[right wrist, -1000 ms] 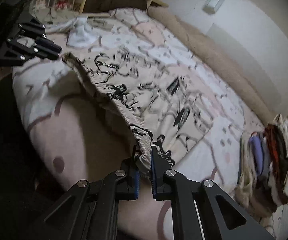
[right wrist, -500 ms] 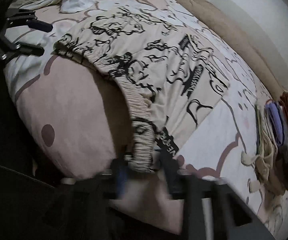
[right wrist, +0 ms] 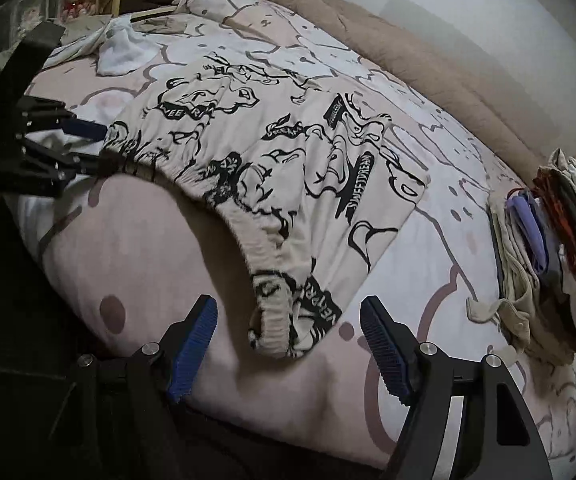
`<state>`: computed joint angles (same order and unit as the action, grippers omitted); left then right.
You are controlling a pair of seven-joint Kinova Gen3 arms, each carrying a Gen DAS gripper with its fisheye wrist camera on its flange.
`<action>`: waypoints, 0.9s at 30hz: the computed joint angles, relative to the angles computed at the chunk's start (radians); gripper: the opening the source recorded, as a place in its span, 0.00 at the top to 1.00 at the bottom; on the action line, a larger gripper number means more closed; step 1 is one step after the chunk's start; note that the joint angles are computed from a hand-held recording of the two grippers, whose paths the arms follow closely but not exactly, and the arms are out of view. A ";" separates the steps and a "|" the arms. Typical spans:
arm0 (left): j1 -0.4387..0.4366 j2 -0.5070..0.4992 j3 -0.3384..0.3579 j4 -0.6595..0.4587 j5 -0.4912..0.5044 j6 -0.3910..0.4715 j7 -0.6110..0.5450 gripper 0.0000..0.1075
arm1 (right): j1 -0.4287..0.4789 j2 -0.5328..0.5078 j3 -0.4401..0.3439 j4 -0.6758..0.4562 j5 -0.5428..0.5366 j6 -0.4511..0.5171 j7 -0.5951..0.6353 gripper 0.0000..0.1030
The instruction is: Fold clothes
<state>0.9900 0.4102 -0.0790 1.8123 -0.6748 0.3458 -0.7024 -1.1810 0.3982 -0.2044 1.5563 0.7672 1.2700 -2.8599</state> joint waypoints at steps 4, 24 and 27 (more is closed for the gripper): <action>0.000 0.001 -0.003 -0.025 -0.011 0.060 0.020 0.95 | 0.023 0.035 0.010 -0.032 -0.029 -0.003 0.026 0.42; -0.112 -0.037 0.224 0.075 -0.466 0.141 0.110 0.57 | 0.084 0.022 0.033 -0.050 -0.151 -0.066 0.063 0.80; 0.027 -0.001 0.126 0.066 -0.588 0.205 -0.001 0.56 | 0.091 0.022 0.033 -0.046 -0.162 -0.073 0.062 0.80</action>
